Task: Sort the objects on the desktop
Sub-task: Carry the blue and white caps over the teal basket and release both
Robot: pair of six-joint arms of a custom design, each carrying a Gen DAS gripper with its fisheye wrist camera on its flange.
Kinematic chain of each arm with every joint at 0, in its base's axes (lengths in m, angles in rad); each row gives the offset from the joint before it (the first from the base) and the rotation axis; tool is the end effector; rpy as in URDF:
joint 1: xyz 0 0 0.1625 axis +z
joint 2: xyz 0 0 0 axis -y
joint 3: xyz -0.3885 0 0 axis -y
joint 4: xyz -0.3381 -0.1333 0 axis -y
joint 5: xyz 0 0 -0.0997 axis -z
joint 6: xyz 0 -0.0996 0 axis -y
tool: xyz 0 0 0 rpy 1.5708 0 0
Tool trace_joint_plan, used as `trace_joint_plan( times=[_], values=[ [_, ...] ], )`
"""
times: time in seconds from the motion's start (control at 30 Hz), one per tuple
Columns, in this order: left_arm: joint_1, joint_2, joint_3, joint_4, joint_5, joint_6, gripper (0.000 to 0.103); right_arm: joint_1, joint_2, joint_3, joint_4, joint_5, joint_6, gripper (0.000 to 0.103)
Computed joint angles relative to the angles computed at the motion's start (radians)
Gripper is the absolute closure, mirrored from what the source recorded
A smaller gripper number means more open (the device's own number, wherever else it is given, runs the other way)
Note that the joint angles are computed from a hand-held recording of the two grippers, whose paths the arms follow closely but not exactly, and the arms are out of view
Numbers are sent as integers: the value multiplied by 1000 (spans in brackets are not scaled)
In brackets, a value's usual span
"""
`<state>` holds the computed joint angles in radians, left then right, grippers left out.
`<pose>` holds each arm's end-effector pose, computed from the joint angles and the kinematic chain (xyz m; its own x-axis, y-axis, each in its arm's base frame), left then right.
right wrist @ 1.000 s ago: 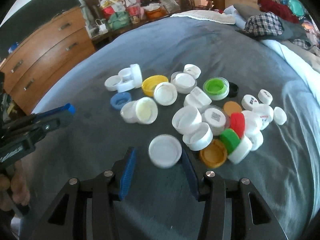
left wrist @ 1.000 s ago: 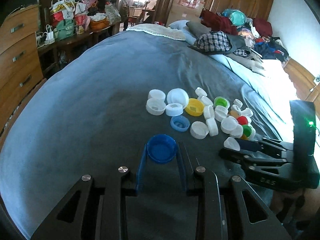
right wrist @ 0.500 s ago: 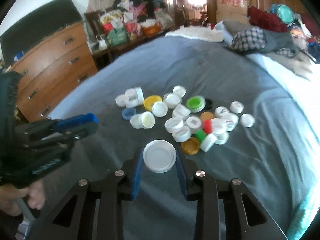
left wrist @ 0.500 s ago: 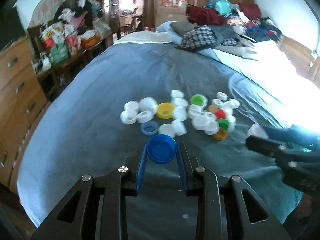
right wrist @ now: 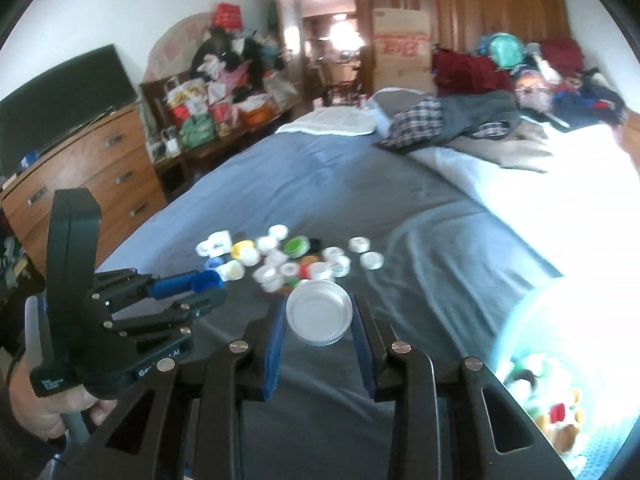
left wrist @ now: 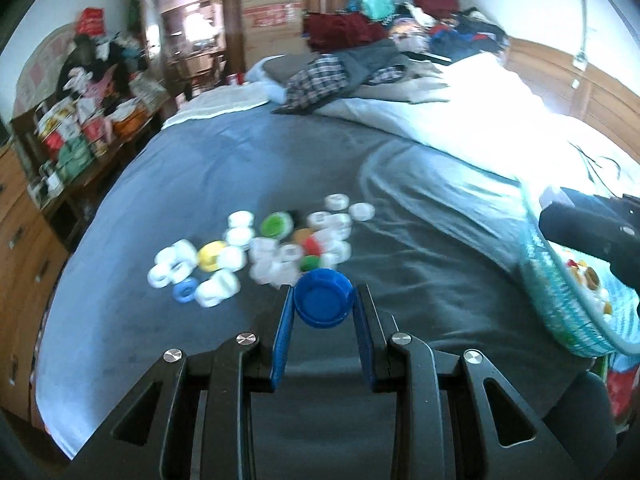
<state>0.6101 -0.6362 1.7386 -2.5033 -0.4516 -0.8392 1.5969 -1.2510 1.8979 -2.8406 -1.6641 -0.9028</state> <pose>-0.3280 -0.5013 0.0319 -0.6848 -0.1230 -0.7182 0.4464 0.7083 -0.5469 0.1378 -0.5273 0.3051 -0.6007 -0.6198 0.5049 -0.7956 0.5252 -0.3020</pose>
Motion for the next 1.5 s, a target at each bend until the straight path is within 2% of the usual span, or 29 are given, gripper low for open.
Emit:
trace_joint_plan(
  times=[0.4,0.63,1.0,1.13,1.2,1.23,1.27,1.3,1.4,1.43,1.5],
  values=[
    [-22,232,-341,-30,-90,258,78,-123,-137,-49,35,49,24,69],
    [-29,374,-580,7,-155,387,78,-203,-189,-82,63,67,31,69],
    [-22,603,-997,148,-329,503,78,-302,-210,-143,94,78,54,69],
    [-17,640,-1068,179,-371,518,78,-319,-207,-151,93,70,58,69],
    [-14,641,-1069,175,-365,509,77,-320,-202,-151,90,63,61,69],
    [-10,641,-1071,177,-373,501,75,-320,-198,-151,87,58,62,68],
    [-5,635,-1063,173,-386,493,64,-316,-195,-152,83,52,66,68],
    [-2,626,-1045,158,-385,490,49,-314,-191,-151,67,42,72,68],
    [-4,566,-922,68,-336,479,41,-314,-182,-151,37,38,102,16],
    [-1,547,-888,48,-333,475,41,-315,-185,-148,34,46,106,12],
    [-1,472,-738,-41,-278,458,40,-304,-186,-144,34,46,102,12]
  ],
)
